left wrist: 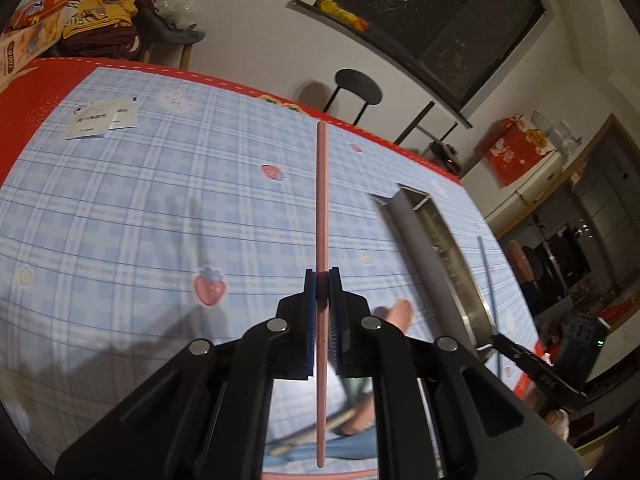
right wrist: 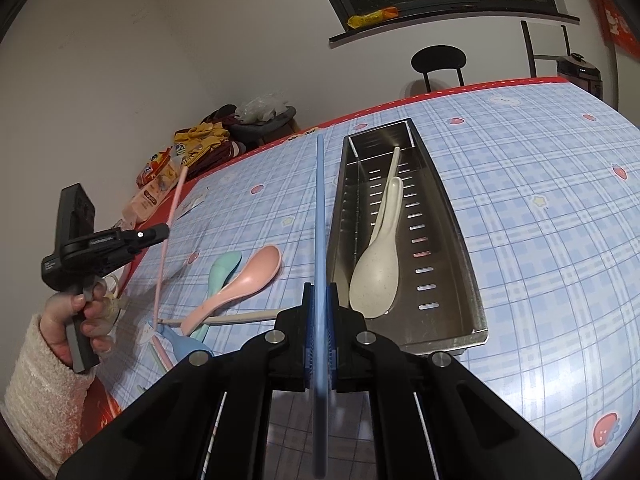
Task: Organize utensils
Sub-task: 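Carry the pink and blue chopsticks over the steel tray with both grippers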
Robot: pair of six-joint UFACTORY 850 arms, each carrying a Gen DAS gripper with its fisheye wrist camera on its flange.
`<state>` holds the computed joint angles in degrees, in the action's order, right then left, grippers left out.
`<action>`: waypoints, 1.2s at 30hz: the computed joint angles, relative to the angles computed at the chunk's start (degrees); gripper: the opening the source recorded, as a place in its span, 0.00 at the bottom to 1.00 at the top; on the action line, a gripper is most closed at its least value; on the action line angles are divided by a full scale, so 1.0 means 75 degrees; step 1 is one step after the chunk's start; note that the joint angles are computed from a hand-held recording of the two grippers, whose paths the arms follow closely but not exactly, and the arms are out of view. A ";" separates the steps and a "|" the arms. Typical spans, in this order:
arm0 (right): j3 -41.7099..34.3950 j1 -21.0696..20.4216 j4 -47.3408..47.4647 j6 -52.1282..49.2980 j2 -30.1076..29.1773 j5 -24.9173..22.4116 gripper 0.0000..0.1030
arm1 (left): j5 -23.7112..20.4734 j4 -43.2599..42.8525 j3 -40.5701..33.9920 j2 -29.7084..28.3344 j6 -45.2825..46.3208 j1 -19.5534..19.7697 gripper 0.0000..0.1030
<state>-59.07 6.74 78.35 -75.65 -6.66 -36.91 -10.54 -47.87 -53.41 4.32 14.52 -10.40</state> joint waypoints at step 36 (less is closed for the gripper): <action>-0.2176 -0.0581 -0.0142 0.0630 -0.1701 -0.0493 0.06 | -0.0525 -0.4803 -0.3418 -0.3272 0.2975 -0.1665 0.10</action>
